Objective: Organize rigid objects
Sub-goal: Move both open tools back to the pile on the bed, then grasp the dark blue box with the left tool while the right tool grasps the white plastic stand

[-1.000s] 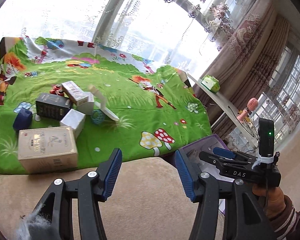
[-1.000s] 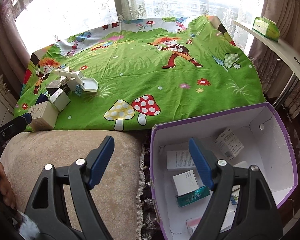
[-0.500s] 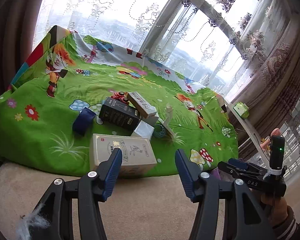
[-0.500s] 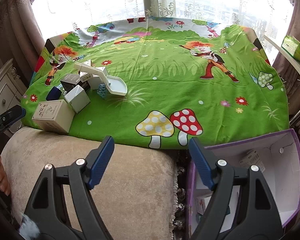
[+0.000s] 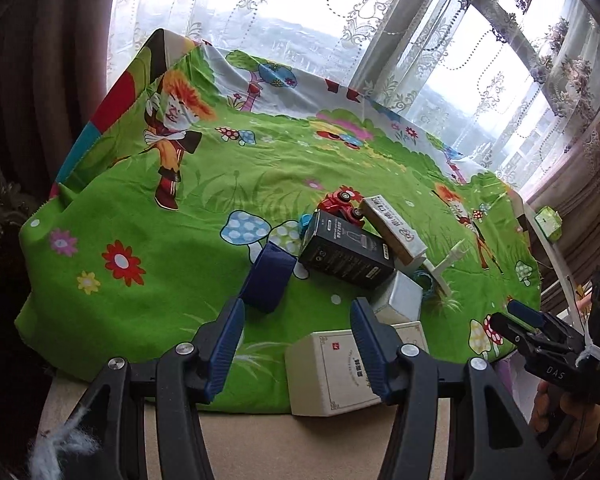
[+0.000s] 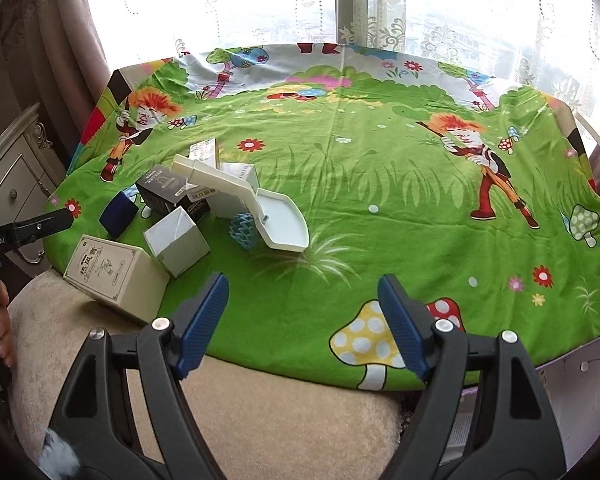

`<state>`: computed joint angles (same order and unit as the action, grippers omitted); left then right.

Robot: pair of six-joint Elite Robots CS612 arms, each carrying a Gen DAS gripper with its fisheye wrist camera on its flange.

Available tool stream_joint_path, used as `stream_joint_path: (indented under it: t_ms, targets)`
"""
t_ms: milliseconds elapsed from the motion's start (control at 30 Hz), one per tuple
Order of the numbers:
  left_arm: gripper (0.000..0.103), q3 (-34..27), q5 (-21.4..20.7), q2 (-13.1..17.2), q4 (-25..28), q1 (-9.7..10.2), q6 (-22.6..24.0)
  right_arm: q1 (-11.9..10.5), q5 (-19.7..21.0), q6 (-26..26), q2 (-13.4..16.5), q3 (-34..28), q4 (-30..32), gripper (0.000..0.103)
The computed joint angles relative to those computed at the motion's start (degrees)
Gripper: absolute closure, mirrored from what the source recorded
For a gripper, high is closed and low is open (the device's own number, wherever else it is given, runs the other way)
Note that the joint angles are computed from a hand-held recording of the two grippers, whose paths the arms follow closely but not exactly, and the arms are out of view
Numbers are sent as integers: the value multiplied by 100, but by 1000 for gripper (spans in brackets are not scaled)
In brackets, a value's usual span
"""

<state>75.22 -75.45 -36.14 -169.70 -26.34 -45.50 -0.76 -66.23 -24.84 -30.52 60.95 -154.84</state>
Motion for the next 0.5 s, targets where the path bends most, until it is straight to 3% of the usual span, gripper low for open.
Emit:
stream_joint_path:
  t_ms: [500]
  targets:
    - [47,-787,-232,386,1090,184,401,249,-89,-259,549,-977,537,23]
